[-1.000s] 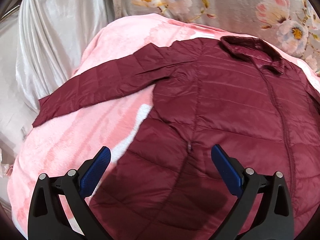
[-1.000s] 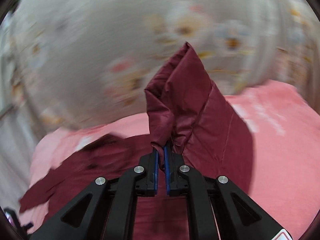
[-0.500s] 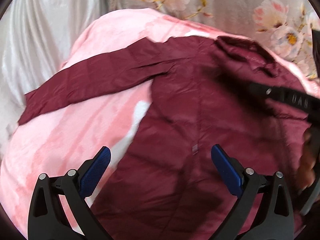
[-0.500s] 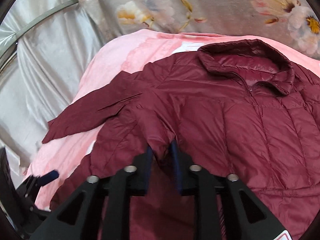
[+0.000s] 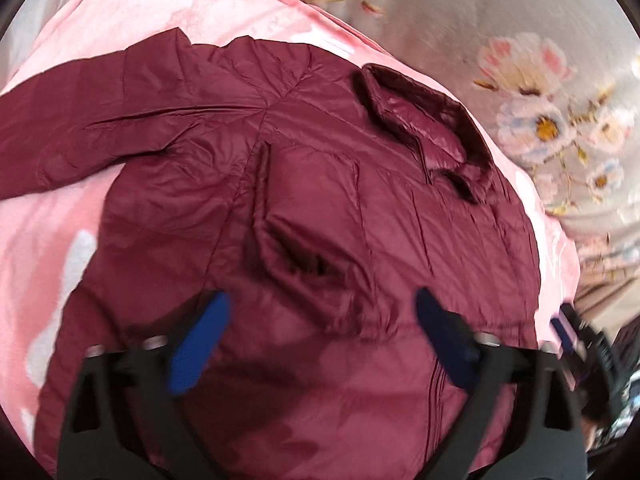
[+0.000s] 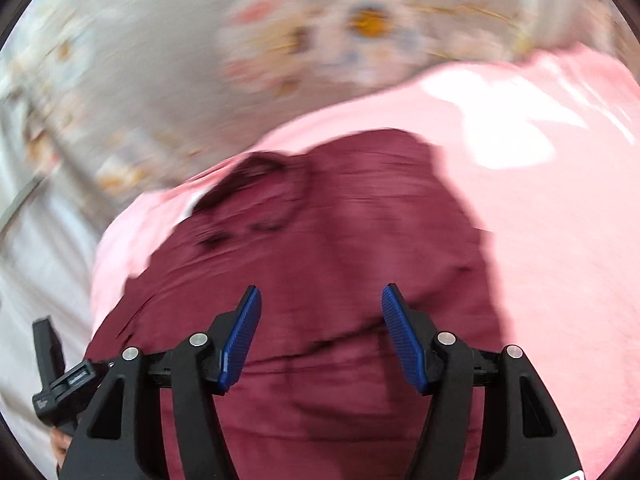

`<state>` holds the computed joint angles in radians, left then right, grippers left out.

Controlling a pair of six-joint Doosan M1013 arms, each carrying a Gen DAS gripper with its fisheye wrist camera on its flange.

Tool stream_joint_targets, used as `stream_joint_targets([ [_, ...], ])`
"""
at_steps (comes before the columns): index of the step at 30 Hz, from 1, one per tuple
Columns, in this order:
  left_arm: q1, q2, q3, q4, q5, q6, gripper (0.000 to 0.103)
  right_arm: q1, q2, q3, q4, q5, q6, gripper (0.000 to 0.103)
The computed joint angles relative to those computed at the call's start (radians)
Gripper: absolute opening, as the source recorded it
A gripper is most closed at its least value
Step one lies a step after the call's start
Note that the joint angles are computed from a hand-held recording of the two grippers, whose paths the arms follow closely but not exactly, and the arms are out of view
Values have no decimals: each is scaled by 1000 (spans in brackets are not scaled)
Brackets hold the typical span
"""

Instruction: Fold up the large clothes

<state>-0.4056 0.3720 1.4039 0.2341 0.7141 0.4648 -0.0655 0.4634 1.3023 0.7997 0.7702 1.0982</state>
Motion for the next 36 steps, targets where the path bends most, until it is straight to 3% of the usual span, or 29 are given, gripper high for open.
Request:
stream_joint_targets([
  [1,-1,4,-6,6,1,1,58,-12,12,-11,-17,1,35,62],
  [3,-1,17,-28,19,22,2,39,-26,44,-43,-54,17,121,60],
  [5,0,23,-45,44,49,-10,12,-40,78,-77,-41,54,174,54],
  [8,7,16,-48,110,54,-44,7,-54,130,-137,-25,112,269,45],
  [10,8,10,-45,164,64,-71,6,-53,158,-176,-39,134,342,34],
  [12,14,8,-41,178,72,-71,6,-49,171,-200,-38,149,343,4],
  [13,16,9,-39,177,77,-66,6,-50,167,-195,-17,142,315,4],
  [16,15,24,-35,173,108,-47,5,-45,91,-98,85,-7,118,3],
  [18,13,35,-30,168,121,-42,5,-14,49,-52,-13,-127,63,3],
  [19,12,40,-26,167,122,-42,5,-2,47,-52,-95,-147,93,3],
  [22,-6,47,-16,249,129,-76,6,33,89,-99,-400,-102,273,3],
  [24,-15,57,-24,288,153,-74,7,36,118,-124,-443,-43,300,3],
  [27,-29,70,-43,336,200,-65,8,38,117,-127,-474,-40,319,5],
  [30,-38,63,-50,346,244,-50,25,37,93,-113,-507,-21,358,10],
  [32,-54,47,-45,384,269,-47,56,34,50,-61,-492,-71,351,13],
  [36,-96,29,-65,515,303,-67,60,53,-13,-6,-376,-126,165,13],
])
